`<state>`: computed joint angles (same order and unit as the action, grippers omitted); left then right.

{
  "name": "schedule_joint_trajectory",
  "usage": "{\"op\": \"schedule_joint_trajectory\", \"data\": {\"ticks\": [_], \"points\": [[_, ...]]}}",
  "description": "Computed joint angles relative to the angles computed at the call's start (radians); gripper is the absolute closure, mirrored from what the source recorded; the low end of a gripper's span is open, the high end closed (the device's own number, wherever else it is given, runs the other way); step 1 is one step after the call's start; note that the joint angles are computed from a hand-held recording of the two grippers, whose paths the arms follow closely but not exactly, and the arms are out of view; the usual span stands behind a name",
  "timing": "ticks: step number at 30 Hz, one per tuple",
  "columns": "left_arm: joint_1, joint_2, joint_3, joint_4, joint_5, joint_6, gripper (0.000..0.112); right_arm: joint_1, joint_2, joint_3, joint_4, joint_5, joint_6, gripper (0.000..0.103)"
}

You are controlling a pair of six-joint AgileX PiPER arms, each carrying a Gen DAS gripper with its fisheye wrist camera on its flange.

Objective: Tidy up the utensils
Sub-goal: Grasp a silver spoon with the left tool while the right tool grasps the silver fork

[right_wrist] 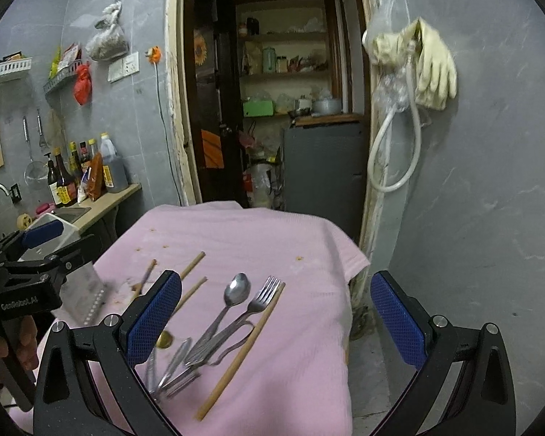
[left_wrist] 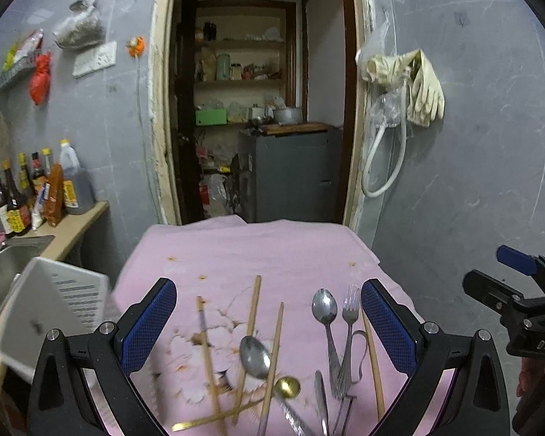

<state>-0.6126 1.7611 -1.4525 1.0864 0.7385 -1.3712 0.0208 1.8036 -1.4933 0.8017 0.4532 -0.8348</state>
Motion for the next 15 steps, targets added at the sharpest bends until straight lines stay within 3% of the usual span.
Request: {"op": "schedule_joint_trajectory", "data": {"ticks": [9,15], "points": [[0.106,0.191,-0.142,-0.201,-0.048,0.094,0.014,-0.012,0.37,-0.387,0.045,0.194,-0.009,0.003],[0.154,0.26,-0.164,-0.303,-0.073,0.134,0.032,0.014,0.652,-0.792,-0.054,0.426,0.134,0.038]]}}
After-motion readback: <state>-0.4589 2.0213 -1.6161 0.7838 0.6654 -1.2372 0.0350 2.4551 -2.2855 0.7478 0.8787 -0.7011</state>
